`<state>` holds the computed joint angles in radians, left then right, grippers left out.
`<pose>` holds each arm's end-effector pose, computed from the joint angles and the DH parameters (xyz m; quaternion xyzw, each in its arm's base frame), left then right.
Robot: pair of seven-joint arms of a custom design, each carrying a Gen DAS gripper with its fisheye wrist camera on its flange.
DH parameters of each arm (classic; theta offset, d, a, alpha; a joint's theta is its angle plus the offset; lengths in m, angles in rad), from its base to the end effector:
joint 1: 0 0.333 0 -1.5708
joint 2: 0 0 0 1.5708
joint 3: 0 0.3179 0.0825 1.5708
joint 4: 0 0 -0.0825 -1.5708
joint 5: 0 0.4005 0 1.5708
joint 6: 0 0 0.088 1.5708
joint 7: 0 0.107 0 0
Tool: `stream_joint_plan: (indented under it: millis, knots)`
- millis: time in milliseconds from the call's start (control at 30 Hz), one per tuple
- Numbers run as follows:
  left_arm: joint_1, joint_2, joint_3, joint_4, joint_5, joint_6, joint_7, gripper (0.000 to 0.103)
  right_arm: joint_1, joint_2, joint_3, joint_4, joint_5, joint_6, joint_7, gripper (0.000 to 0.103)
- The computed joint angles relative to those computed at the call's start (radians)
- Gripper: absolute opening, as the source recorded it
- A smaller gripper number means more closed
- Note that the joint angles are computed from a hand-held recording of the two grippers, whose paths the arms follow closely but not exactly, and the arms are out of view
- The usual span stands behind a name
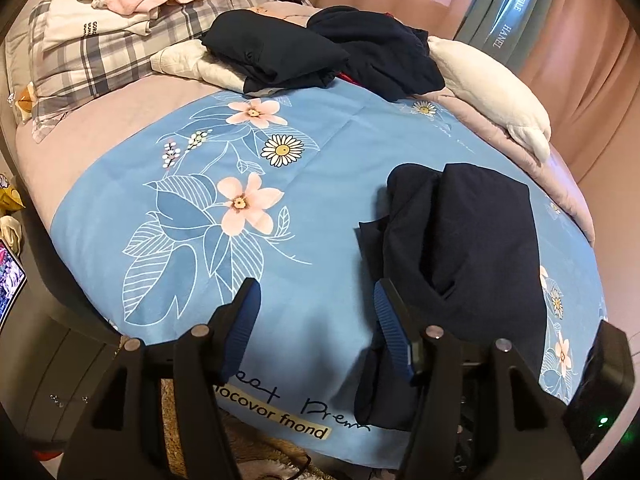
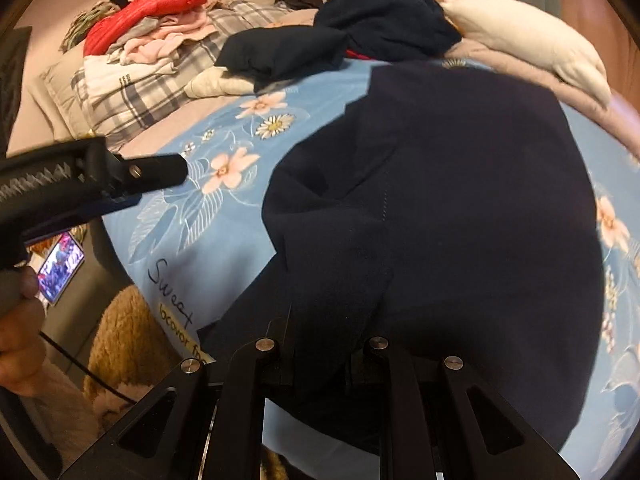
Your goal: Fold large clothes
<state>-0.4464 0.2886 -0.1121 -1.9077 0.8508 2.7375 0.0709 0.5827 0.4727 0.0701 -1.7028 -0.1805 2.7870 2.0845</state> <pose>0.5514 -0.3732 0.3916 -0.7411 0.5736 -0.3005 0.1773 0.5774 0.4428 0.3819 -0.7584 0.5765 -0.1010 0.2868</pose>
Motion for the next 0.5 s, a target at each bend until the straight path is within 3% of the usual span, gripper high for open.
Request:
stream_joint_plan:
  millis: [100, 233, 300, 400, 433, 500]
  knots:
    - [0.004, -0.002, -0.003, -0.001, -0.006, 0.020, 0.012, 0.063, -0.002, -0.022, 0.001, -0.023, 0.002, 0.017, 0.004, 0.016]
    - [0.003, -0.004, -0.003, 0.006, -0.005, 0.062, 0.035, 0.064, -0.053, -0.060, 0.048, -0.077, 0.078, 0.060, -0.042, 0.018]
    - [0.002, -0.002, -0.005, 0.019, -0.012, 0.083, 0.060, 0.065, -0.084, -0.093, 0.083, -0.116, 0.129, 0.081, -0.087, 0.023]
    - [-0.004, 0.007, -0.006, 0.042, -0.021, 0.113, 0.103, 0.066, -0.104, -0.131, 0.107, -0.170, 0.192, 0.132, -0.122, 0.045]
    - [-0.005, 0.011, -0.007, 0.049, -0.031, 0.122, 0.122, 0.066, -0.098, -0.149, 0.099, -0.194, 0.196, 0.153, -0.117, 0.051]
    - [-0.004, 0.027, -0.019, 0.070, -0.069, 0.143, 0.188, 0.066, -0.061, -0.187, 0.050, -0.235, 0.157, 0.176, -0.063, 0.053]
